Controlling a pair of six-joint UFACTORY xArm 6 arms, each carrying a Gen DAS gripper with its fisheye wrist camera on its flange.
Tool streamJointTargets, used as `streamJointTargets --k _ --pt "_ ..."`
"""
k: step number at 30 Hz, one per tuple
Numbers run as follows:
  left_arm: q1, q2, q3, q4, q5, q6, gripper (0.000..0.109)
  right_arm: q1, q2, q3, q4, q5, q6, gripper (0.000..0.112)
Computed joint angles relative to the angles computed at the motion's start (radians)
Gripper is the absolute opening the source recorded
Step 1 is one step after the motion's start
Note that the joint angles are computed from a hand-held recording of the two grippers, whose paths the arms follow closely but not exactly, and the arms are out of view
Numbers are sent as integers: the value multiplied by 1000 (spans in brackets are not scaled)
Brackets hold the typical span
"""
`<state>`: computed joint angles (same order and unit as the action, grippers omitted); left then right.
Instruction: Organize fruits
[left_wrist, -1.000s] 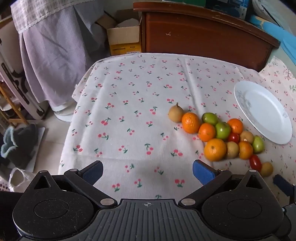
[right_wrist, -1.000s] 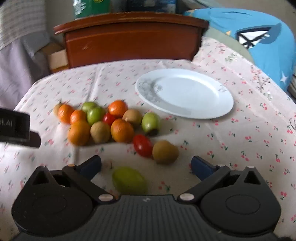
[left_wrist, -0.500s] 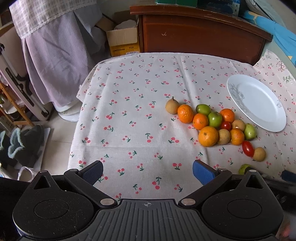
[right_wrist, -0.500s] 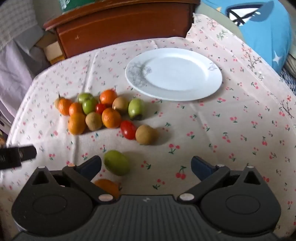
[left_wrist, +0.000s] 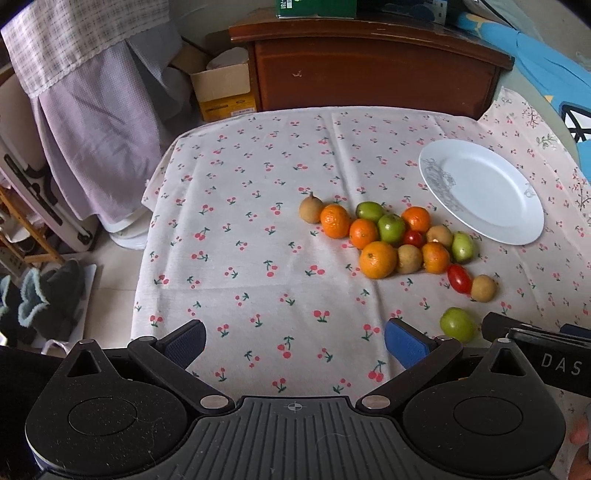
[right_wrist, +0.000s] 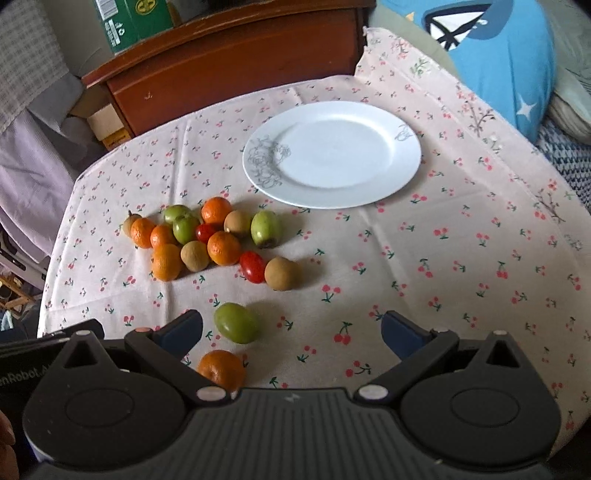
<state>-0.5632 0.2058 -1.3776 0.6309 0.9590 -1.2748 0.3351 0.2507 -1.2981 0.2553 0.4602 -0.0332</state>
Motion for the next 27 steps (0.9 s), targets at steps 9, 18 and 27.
streamJointTargets --k 9,18,27 --pt "-14 2 -13 9 14 2 103 -6 -24 14 -56 -1 42 102" --pt "-16 3 -8 8 15 6 103 0 -28 20 -120 -2 56 102" --pt "-16 5 -6 14 13 -2 103 0 -26 12 -151 4 60 102"
